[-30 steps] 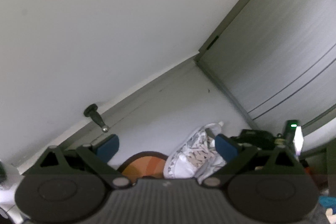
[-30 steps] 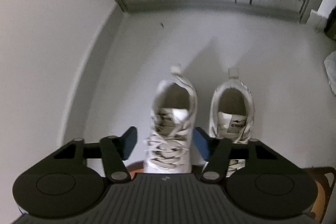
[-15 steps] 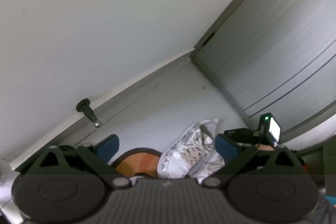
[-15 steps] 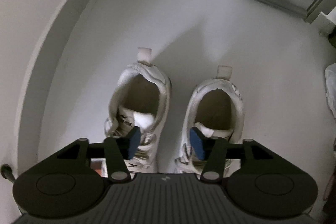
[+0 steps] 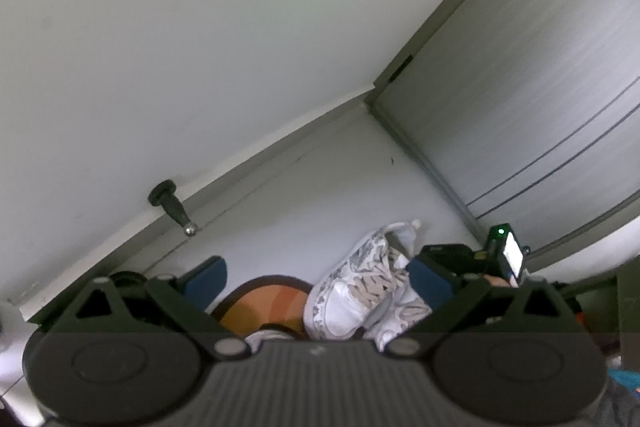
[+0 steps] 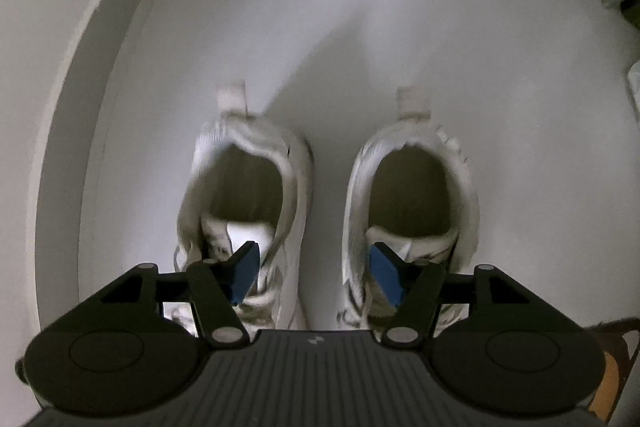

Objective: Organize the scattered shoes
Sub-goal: 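Push the white sneaker pair together at the heels with the right tool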

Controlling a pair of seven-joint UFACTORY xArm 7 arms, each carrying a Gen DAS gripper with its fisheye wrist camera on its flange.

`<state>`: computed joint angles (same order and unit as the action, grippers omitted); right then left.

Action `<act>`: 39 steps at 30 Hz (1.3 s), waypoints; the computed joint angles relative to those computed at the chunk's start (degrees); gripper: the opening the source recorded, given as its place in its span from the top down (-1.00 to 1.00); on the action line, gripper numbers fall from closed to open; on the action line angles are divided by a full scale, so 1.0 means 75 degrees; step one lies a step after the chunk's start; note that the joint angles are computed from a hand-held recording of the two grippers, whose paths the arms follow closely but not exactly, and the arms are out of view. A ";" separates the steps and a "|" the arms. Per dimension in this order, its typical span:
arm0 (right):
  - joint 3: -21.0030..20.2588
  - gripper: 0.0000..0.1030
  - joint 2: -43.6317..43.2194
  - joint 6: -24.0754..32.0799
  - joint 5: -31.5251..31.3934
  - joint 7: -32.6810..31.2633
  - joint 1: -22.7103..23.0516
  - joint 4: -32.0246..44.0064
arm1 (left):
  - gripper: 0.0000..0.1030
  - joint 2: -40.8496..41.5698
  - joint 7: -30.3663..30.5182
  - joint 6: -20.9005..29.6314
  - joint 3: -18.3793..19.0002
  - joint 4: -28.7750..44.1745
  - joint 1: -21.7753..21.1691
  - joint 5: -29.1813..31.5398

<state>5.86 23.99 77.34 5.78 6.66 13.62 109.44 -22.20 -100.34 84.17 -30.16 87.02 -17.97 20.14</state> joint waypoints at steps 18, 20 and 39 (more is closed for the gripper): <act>-0.0193 0.49 0.0957 0.0914 -0.1578 -0.0087 0.0839 0.1304 | -0.92 0.0077 0.0141 0.0063 0.0079 0.0006 -0.0136 -0.0001; -0.0218 0.46 0.1236 0.1243 -0.1563 -0.0168 0.0883 0.1765 | -0.92 0.0090 0.0150 0.0057 0.0054 0.0042 -0.0127 0.0045; -0.0099 0.60 -0.0025 -0.0593 -0.1120 -0.0515 0.0389 -0.0377 | -0.92 -0.0091 0.0111 -0.0063 0.0027 -0.0072 -0.0030 -0.0013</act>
<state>5.11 23.80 72.90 -2.63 2.80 16.54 106.61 -22.88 -99.51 83.70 -29.95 86.48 -18.19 20.04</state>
